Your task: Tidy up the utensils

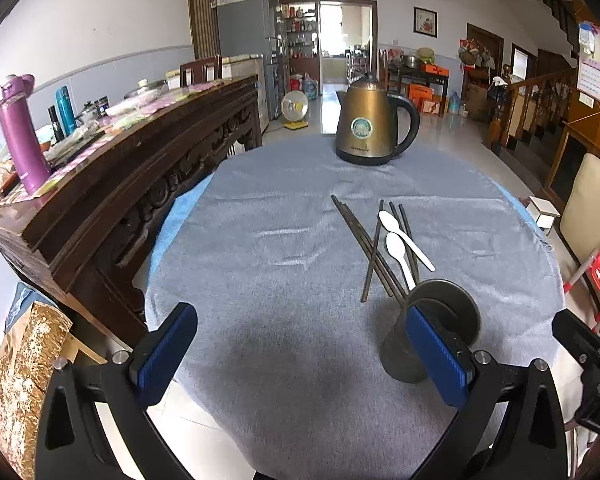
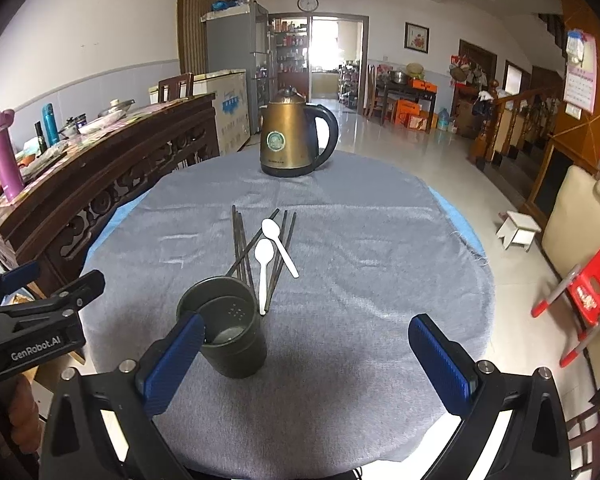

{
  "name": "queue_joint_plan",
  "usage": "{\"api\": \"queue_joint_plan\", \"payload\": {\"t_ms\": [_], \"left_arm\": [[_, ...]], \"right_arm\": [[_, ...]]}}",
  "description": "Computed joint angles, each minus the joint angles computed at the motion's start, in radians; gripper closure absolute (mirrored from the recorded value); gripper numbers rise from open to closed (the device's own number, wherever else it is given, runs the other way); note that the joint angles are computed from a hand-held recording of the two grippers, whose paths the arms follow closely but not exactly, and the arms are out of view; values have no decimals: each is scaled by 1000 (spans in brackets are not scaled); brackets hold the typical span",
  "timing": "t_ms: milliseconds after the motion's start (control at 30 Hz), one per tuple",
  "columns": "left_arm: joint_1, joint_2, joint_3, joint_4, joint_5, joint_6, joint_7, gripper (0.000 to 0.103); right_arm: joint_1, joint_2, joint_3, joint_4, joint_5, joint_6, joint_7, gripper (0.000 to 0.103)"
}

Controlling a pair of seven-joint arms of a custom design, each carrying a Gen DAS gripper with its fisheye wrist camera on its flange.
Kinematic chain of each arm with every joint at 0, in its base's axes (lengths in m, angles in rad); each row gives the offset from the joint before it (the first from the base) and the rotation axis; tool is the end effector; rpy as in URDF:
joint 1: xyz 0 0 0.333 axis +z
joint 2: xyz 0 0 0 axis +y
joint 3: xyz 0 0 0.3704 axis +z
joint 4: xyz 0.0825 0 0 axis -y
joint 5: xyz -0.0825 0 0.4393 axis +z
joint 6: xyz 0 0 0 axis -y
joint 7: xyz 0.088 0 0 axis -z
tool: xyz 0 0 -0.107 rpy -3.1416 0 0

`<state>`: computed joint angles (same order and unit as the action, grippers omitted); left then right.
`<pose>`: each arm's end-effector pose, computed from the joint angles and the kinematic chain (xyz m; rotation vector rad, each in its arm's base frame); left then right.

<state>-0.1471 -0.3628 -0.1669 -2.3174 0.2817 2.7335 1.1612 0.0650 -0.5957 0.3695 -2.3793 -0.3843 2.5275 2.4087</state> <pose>0.4906 -0.1813 0.6013 -1.6339 1.8649 -0.7660 0.3986 0.2278 0.6323 -1.5933 1.8502 -0.8180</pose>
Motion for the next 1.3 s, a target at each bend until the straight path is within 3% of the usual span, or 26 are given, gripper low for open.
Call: {"api": "queue_joint_plan", "payload": {"t_ms": [200,400,467,533,633,733,933,1233,1300], "left_arm": [[14,141,10,124,-17,-55,22,0],[20,335,17,310,-117,-142,92,0],[25,394,13,368,-176,-174,131,1],[30,444,2,416,-221,-196,179,10],[36,502,-14,472,-252,-236,230,34],[46,533,-29,498,-298,-252,291,49],[71,574,-57,535,-413,-254,406,52],[83,631,-75,596,-507,-301,467,52],[82,639,-78,603,-513,-305,479,52]], "right_arm": [[54,109,-119,24,110,93,-124,0],[151,291,-287,119,385,164,-395,0],[171,369,-327,171,492,178,-496,5],[173,437,-346,223,576,165,-576,14],[172,539,-362,315,711,120,-719,28],[153,640,-353,412,788,71,-803,42],[108,791,-321,570,955,24,-969,44],[75,951,-292,758,993,-87,-1016,44],[92,968,-307,777,941,-100,-982,43]]}}
